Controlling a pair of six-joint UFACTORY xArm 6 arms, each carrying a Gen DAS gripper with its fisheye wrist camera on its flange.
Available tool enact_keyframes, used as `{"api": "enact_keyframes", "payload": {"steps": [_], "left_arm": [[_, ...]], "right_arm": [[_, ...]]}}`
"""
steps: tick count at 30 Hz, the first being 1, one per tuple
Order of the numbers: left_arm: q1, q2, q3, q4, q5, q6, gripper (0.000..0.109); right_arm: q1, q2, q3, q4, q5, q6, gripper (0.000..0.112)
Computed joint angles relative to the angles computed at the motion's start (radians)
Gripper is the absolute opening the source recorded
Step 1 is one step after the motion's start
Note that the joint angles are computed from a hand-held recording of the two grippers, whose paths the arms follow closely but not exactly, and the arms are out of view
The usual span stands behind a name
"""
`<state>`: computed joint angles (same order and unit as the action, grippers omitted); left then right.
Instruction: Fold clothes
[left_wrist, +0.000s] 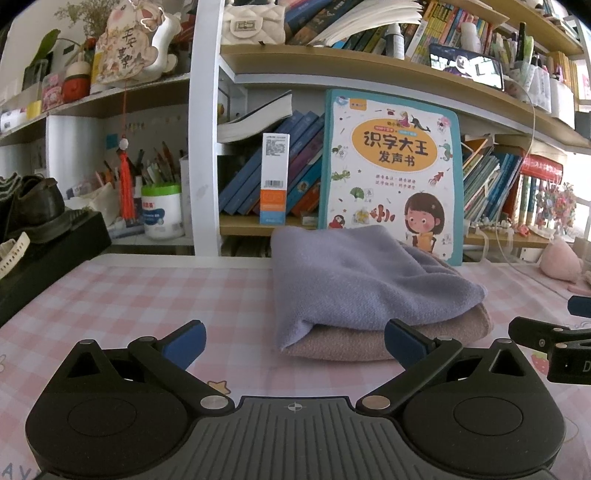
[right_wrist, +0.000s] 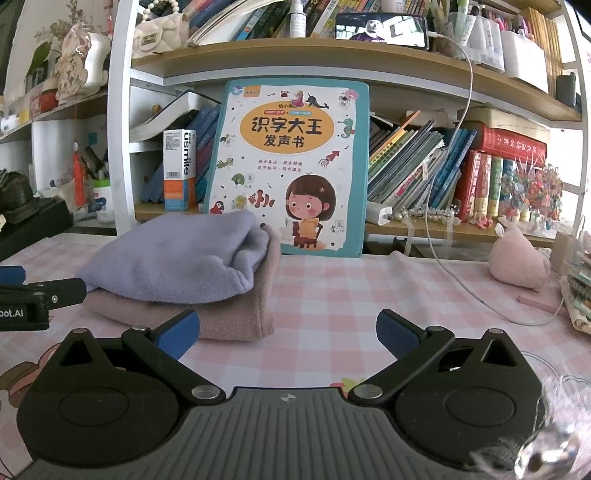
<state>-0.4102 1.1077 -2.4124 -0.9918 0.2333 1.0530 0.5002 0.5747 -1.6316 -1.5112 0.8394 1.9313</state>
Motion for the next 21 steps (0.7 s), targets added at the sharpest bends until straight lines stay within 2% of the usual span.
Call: {"api": "enact_keyframes", "payload": {"steps": [21], "left_arm": [[0.007, 0.026, -0.040, 0.071, 0.023, -0.073, 0.103]], "right_arm": [[0.006, 0.004, -0.006, 0.011, 0.010, -0.009, 0.103]]}}
